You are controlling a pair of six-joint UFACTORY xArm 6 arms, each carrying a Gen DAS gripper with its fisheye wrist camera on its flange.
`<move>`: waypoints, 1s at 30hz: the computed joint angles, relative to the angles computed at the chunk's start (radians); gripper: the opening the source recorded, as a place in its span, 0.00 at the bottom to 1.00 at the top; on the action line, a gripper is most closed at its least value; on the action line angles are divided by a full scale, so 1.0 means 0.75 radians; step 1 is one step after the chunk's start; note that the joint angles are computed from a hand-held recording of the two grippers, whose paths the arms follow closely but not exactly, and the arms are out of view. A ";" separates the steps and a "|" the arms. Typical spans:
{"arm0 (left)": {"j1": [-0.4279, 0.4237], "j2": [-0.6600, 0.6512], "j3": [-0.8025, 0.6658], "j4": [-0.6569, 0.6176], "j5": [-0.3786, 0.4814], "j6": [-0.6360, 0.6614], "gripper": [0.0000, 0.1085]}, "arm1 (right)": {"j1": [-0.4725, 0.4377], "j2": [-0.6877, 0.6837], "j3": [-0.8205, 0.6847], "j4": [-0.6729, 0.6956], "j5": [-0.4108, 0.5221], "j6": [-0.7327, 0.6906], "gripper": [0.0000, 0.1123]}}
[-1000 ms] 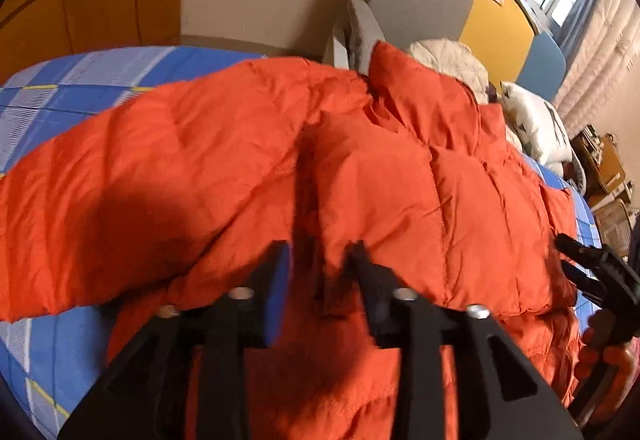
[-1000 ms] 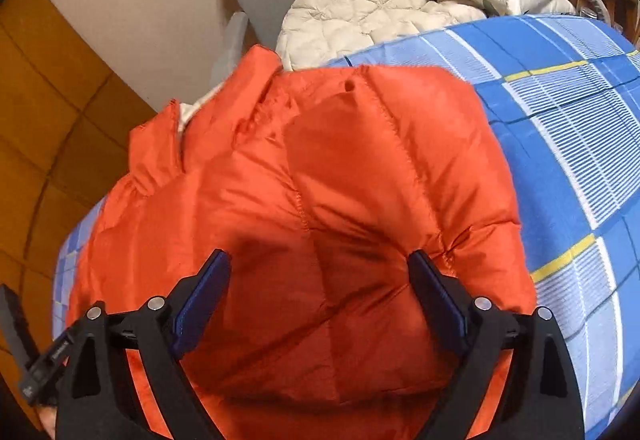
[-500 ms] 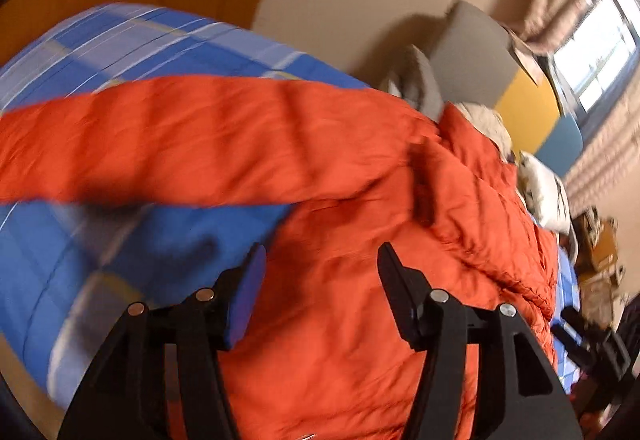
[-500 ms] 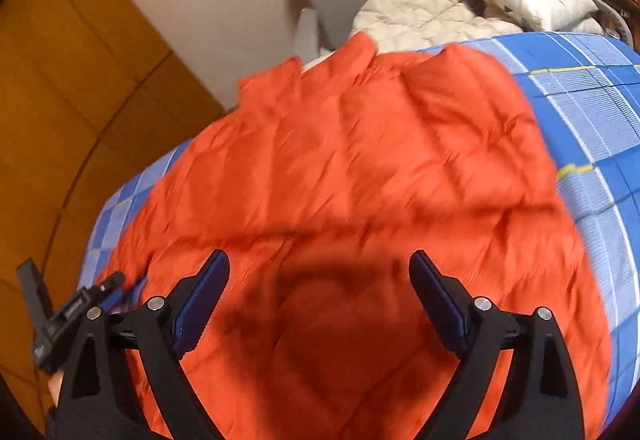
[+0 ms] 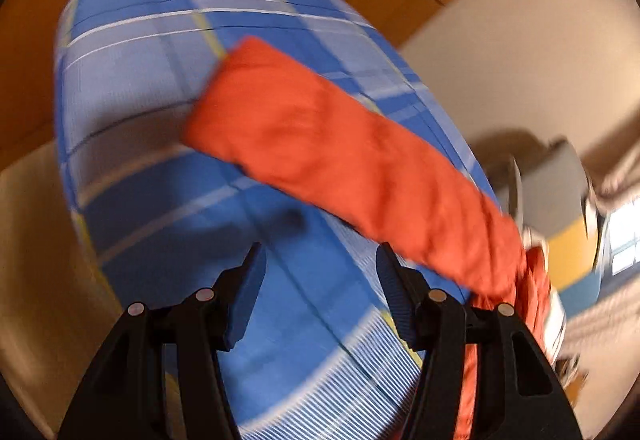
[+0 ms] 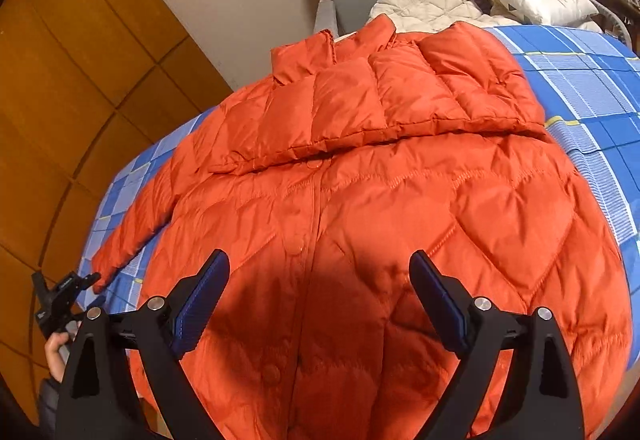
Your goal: Fold large clothes
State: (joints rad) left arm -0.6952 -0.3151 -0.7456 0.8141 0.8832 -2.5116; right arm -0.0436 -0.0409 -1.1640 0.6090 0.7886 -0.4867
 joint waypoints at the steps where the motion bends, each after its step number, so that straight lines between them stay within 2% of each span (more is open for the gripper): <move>1: 0.010 -0.009 0.014 -0.010 0.003 -0.019 0.52 | -0.001 -0.006 0.007 0.010 0.000 -0.006 0.81; 4: 0.047 -0.069 0.101 -0.017 -0.028 -0.074 0.52 | 0.008 -0.018 0.023 -0.003 -0.005 0.012 0.81; 6: 0.076 -0.098 0.147 0.044 -0.080 -0.148 0.52 | 0.012 -0.027 0.033 -0.008 -0.008 0.010 0.81; 12: 0.188 -0.089 0.175 0.146 -0.157 -0.237 0.49 | 0.026 -0.050 0.057 -0.050 -0.021 0.023 0.81; 13: 0.210 -0.086 0.179 0.168 -0.184 -0.246 0.40 | 0.026 -0.049 0.054 -0.057 -0.018 0.029 0.81; 14: 0.241 -0.083 0.186 0.177 -0.226 -0.231 0.26 | 0.025 -0.046 0.050 -0.060 -0.016 0.036 0.81; 15: 0.264 -0.063 0.175 0.157 -0.250 -0.183 0.22 | 0.025 -0.044 0.047 -0.063 -0.018 0.041 0.81; 17: 0.271 -0.052 0.147 0.167 -0.242 -0.106 0.10 | 0.025 -0.045 0.048 -0.062 -0.027 0.043 0.81; 21: 0.205 0.017 -0.031 0.208 -0.095 0.110 0.08 | 0.016 -0.039 0.048 -0.046 -0.023 0.043 0.81; 25: 0.134 0.116 -0.244 0.298 -0.032 0.283 0.08 | 0.003 -0.031 0.048 -0.018 -0.015 0.027 0.81; 30: 0.052 0.360 -0.603 0.377 -0.072 0.518 0.07 | -0.017 -0.038 0.050 0.023 -0.009 -0.006 0.81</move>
State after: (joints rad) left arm -0.6565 -0.0450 -1.1976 1.0969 0.8294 -2.1235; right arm -0.0559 -0.0695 -1.1262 0.6260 0.7821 -0.4914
